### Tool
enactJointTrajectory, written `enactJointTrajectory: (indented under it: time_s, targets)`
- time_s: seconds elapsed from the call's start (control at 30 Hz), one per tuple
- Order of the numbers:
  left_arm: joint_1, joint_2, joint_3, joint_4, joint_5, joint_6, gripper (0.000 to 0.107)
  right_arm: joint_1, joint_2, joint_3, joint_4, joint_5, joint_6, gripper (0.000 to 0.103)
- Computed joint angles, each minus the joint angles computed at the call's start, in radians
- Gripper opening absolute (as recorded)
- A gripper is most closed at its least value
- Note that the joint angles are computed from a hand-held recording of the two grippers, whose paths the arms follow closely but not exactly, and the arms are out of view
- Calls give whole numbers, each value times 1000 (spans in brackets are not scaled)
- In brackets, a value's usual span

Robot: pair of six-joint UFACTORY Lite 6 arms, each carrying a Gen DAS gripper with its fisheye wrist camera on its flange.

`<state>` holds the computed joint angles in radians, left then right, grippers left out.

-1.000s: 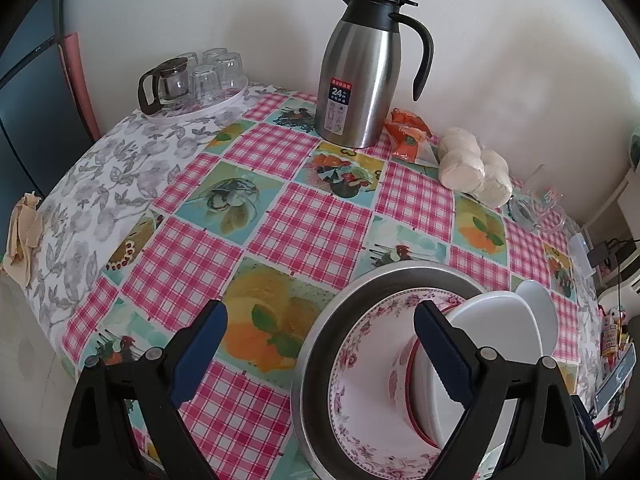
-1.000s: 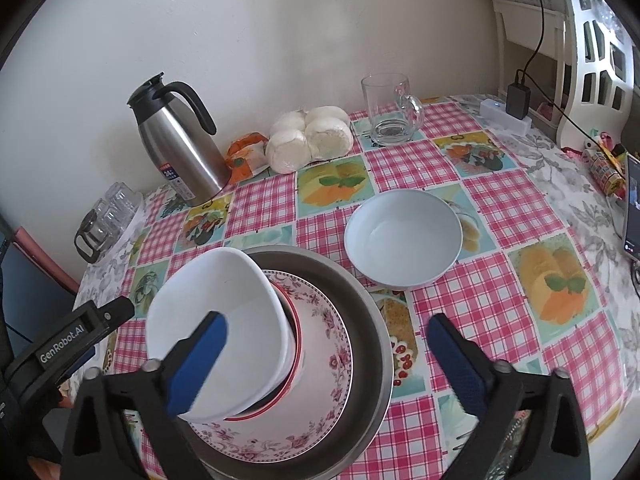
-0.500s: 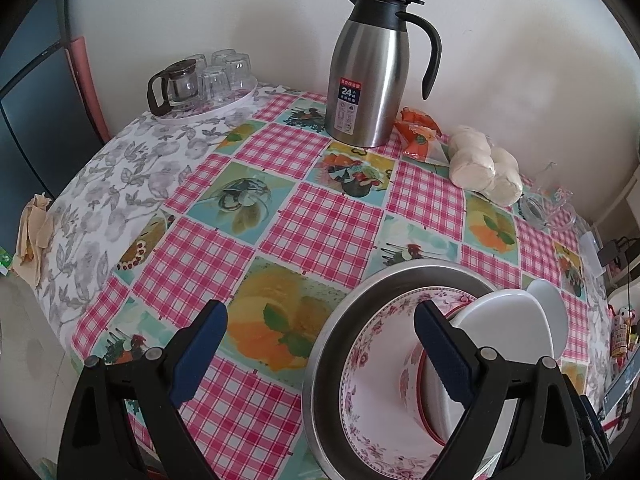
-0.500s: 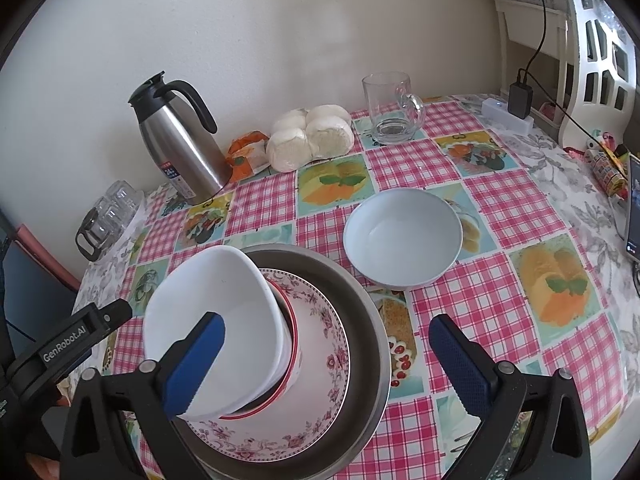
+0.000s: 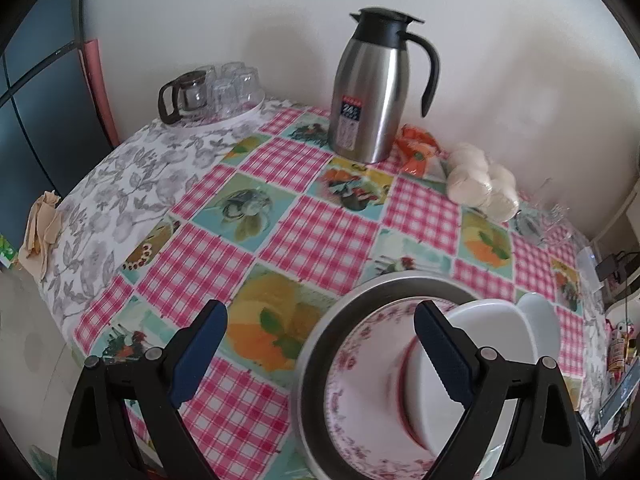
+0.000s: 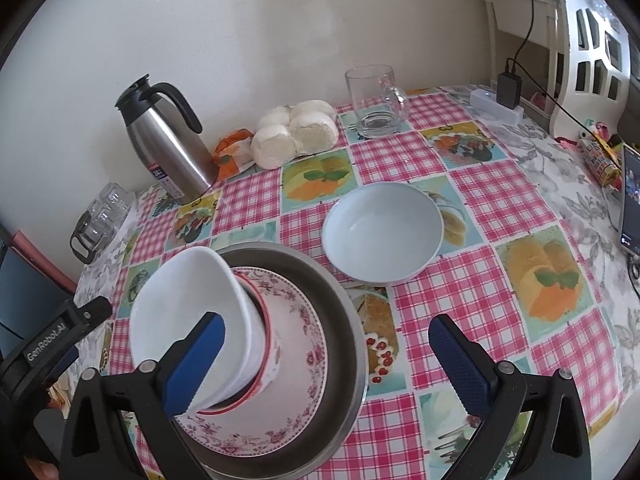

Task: Organize plates and bowls
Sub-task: 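Move both grippers away from the basin toward the pale blue bowl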

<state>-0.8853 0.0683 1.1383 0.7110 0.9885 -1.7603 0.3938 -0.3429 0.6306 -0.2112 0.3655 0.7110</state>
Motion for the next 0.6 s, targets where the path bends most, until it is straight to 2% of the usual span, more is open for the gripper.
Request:
enactJointTrajectory:
  time_s: [0.17,0.4,0.6]
  targets:
    - [-57,63,85,56,36,-11,95,-81,-28,-22,87,5,-115,103]
    - [-122,137,188,134,58,-67,95,-276,-62,-57,320,16,-429,103]
    - [-162,218,286,193,40,-95,95,-439,-63,-74,496,35,-678,103]
